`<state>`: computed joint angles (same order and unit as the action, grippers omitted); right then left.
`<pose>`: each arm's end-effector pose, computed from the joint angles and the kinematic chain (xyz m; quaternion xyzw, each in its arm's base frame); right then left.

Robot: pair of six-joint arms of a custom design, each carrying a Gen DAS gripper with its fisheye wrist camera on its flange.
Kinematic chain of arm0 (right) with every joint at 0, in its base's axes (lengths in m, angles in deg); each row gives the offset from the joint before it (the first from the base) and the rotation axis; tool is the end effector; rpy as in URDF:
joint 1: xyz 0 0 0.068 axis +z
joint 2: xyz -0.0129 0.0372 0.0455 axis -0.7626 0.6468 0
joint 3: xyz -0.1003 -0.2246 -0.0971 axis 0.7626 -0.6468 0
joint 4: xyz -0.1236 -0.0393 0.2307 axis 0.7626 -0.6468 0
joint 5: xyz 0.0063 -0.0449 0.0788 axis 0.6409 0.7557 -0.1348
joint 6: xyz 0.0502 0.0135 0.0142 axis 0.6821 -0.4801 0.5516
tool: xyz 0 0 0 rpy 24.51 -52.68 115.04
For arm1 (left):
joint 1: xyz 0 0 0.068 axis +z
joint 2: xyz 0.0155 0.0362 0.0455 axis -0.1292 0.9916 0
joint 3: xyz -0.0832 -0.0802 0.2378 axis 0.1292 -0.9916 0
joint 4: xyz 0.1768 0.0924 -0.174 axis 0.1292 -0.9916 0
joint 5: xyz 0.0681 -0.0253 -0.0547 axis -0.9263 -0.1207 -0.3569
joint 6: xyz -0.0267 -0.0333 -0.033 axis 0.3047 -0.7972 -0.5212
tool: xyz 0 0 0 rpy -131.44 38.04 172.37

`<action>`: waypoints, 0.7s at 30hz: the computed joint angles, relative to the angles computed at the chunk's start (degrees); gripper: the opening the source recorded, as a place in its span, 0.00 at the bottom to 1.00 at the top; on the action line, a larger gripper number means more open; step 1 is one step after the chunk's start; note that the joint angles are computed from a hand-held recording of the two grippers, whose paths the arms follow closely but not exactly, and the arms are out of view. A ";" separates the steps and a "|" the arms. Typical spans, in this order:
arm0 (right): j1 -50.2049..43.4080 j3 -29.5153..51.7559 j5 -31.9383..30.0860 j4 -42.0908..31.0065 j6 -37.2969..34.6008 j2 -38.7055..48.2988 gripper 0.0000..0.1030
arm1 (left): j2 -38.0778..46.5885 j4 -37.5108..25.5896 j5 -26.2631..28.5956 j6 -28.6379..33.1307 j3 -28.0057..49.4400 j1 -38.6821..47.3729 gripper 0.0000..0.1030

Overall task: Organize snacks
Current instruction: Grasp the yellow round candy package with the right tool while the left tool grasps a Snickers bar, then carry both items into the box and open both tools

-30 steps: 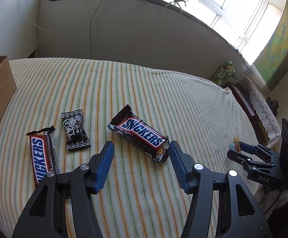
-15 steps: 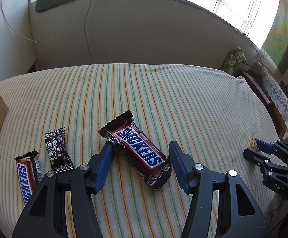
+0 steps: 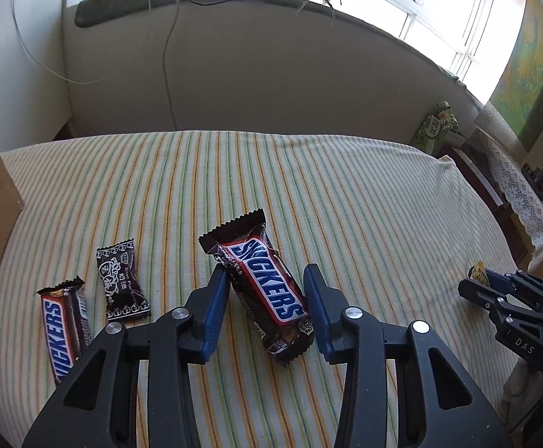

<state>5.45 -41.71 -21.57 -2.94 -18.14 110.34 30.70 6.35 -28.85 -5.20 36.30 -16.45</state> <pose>0.1576 0.1912 0.1178 0.1142 0.9381 -0.0265 0.3260 0.3157 -0.0667 0.1217 0.2694 0.8949 -0.2079 0.2887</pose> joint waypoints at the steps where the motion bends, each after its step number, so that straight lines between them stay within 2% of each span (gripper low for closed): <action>1: 0.15 0.04 0.17 -0.14 0.07 -0.16 0.31 | -0.43 -0.47 0.48 -0.06 -0.05 0.21 0.30; 13: 2.18 2.27 2.26 -2.51 0.93 -0.72 0.31 | -2.33 0.10 1.23 0.57 -1.82 0.83 0.30; 21: 3.24 7.20 4.47 -4.16 -2.19 -0.43 0.30 | -8.99 -3.23 6.38 2.19 -2.28 7.29 0.30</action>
